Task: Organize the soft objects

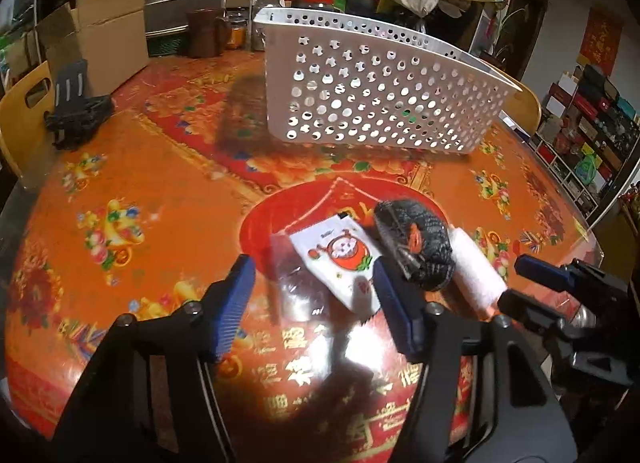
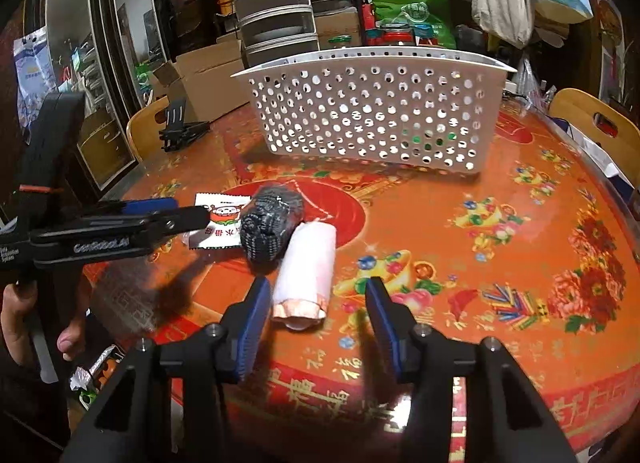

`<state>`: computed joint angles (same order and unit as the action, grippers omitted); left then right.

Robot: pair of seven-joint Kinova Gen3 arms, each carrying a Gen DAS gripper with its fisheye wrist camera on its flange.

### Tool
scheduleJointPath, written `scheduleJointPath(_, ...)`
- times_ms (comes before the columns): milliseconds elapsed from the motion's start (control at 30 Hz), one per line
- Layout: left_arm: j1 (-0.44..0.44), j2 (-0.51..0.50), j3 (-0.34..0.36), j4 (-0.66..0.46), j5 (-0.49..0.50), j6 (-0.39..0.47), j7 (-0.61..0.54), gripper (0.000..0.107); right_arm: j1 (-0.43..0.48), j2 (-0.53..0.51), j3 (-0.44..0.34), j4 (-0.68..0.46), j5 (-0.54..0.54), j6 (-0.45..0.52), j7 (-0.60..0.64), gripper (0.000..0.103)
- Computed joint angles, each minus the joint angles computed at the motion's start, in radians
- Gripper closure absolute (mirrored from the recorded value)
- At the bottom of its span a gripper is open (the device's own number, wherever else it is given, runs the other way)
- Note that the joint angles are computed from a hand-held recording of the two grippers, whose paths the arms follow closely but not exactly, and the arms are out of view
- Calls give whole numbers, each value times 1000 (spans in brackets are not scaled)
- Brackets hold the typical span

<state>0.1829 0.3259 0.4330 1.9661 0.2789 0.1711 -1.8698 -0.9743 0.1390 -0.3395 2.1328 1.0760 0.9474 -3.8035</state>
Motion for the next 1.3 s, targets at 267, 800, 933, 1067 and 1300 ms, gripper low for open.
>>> scheduleJointPath(267, 126, 24, -104, -45, -67, 7, 70, 63, 3, 10, 8, -4, -7, -6, 16, 57)
scheduleJointPath(800, 234, 29, -199, -38, -184, -38, 216, 101, 16, 17, 18, 13, 16, -63, 10, 57)
scheduleJointPath(933, 215, 27, -172, -30, -196, -46, 216, 105, 20, 18, 22, 21, 39, -90, 2, 64)
scheduleJointPath(1067, 192, 11, -142, -1, -202, -89, 208, 107, 23, 18, 20, 18, 45, -98, 16, 78)
scheduleJointPath(1300, 158, -13, -101, 18, -215, -112, 199, 107, 6, 6, 12, 16, 30, -41, 8, 80)
